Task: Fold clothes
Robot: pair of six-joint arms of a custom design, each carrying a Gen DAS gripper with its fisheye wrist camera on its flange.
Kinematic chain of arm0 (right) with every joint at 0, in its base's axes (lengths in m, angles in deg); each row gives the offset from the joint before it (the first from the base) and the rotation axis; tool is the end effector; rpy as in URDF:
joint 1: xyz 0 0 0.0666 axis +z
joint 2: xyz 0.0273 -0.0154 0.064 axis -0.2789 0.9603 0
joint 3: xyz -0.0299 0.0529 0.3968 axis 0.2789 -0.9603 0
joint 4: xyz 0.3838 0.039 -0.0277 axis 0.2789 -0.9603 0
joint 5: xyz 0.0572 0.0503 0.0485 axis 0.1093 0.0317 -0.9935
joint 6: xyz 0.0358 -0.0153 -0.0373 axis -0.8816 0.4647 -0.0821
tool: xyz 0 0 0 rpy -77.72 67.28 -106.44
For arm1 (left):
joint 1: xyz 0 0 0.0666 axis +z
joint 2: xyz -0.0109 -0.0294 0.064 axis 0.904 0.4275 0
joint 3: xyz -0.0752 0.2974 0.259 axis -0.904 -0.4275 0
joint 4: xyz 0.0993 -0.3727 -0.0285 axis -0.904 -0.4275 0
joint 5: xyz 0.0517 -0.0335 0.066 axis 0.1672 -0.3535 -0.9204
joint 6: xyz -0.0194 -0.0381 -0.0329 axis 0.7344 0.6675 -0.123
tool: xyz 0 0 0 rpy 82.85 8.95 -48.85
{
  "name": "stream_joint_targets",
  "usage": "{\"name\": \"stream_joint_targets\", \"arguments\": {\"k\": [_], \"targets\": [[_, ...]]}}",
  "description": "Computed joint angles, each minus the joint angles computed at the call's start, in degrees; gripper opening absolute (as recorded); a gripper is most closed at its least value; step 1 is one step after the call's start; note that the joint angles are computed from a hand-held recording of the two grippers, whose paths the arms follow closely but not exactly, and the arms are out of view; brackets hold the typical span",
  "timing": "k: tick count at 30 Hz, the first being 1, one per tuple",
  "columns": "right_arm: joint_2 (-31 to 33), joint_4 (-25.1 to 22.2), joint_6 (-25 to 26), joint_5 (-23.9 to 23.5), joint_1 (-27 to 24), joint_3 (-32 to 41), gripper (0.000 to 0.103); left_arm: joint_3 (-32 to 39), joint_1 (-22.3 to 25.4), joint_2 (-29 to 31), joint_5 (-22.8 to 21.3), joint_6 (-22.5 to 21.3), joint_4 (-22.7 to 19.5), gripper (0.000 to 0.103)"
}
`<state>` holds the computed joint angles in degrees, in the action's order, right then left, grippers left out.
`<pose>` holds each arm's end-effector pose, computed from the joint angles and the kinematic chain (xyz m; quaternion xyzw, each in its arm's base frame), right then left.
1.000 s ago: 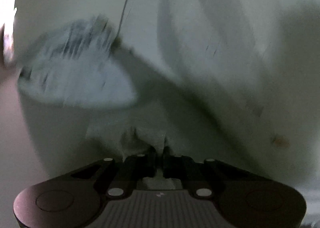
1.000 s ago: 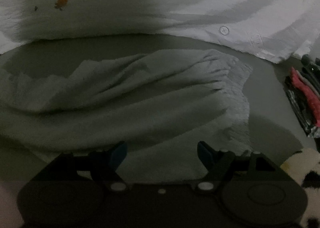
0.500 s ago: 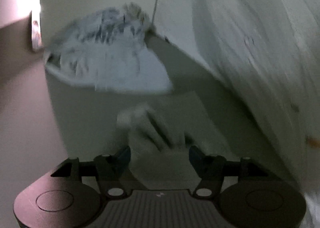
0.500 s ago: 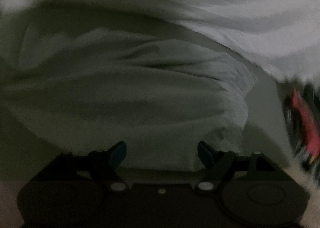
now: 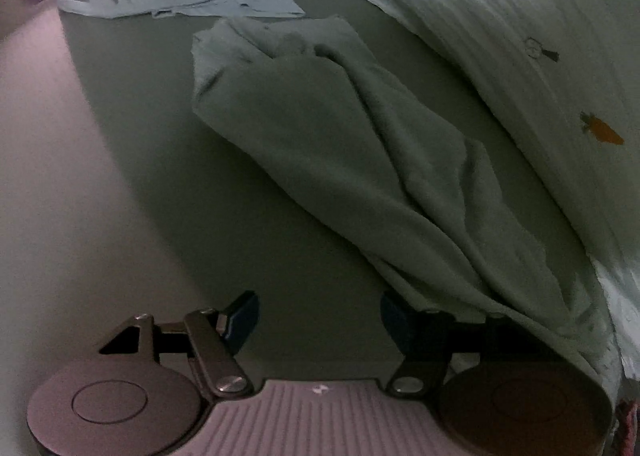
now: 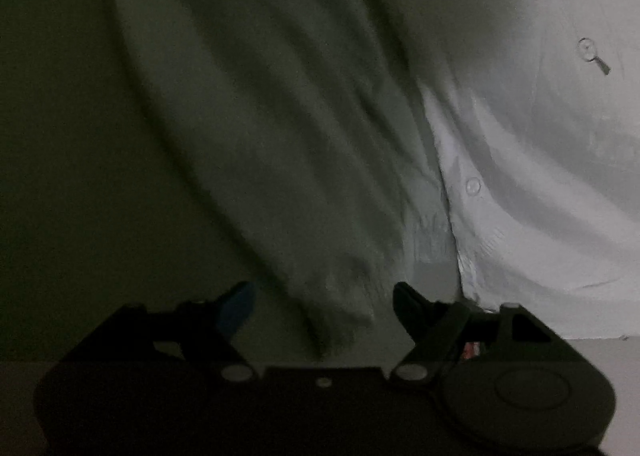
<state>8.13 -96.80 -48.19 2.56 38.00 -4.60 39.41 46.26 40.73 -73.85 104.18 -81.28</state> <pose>0.2588 0.3138 0.3187 -0.3005 0.8636 -0.3728 0.1575 0.3767 -0.1245 0.3914 -0.2279 0.9375 -0.1226 0.2326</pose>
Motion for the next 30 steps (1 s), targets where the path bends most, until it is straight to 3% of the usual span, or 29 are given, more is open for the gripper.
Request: {"name": "stream_joint_targets", "arguments": {"k": [3, 6, 7, 8, 11, 12, 13, 14, 17, 20, 23, 25, 27, 30], "targets": [[-3.02, 2.19, 5.31, 0.74, -1.25, -5.21, 0.066, -0.99, -1.68, -0.59, -0.53, 2.0, 0.65, 0.069], [-6.71, 9.74, 12.13, 0.46, -3.85, -10.0, 0.062, -1.8, -3.98, -1.29, -1.54, 5.76, 0.53, 0.069], [-7.53, 11.67, 13.78, 0.52, -4.62, -11.04, 0.065, -1.98, -4.83, -1.73, -1.71, 7.18, 0.31, 0.069], [-8.34, 13.63, 15.46, 0.53, -5.41, -12.07, 0.079, -2.23, -5.99, -2.33, -2.05, 8.56, 0.18, 0.071], [-12.42, 19.76, 21.23, -2.56, -8.11, -14.98, 0.077, -3.02, -9.95, -3.48, -3.67, 10.72, -0.08, 0.074], [-13.99, 21.53, 22.84, -4.42, -9.13, -15.84, 0.071, -2.91, -10.95, -3.27, -4.21, 10.86, -0.57, 0.074], [-15.77, 22.62, 23.06, -7.86, -10.33, -16.52, 0.045, -2.67, -12.09, -2.91, -4.8, 11.11, -1.34, 0.074], [-17.38, 23.58, 23.44, -10.39, -11.28, -17.32, 0.01, -2.46, -12.86, -2.59, -4.92, 11.38, -1.74, 0.074], [-20.48, 26.32, 28.42, -3.67, -9.14, -22.0, 0.007, -1.84, -14.72, -1.75, -4.87, 11.42, -2.18, 0.074], [-26.2, 22.79, 25.95, 0.39, -4.11, -23.25, 0.006, -0.8, -15.09, -0.55, -5.72, 9.09, -2.43, 0.074], [-31.92, 9.27, 17.37, 1.87, 2.01, -19.88, 0.006, -0.65, -14.87, -0.69, -6.4, 7.98, -2.38, 0.074], [-34.62, -1.3, 9.41, 0.45, 5.06, -16.59, 0.006, -1.06, -14.15, -1.03, -5.98, 8.29, -2.25, 0.074], [-36.38, -7.82, 4.49, -2.86, 5.11, -14.93, 0.006, -1.79, -13.44, -1.17, -5.93, 8.83, -2.13, 0.074], [-37.51, -10.47, 3.35, -7.54, 2.52, -15.27, 0.007, -3.44, -12.03, -1.59, -5.65, 9.73, -1.36, 0.074]]}}
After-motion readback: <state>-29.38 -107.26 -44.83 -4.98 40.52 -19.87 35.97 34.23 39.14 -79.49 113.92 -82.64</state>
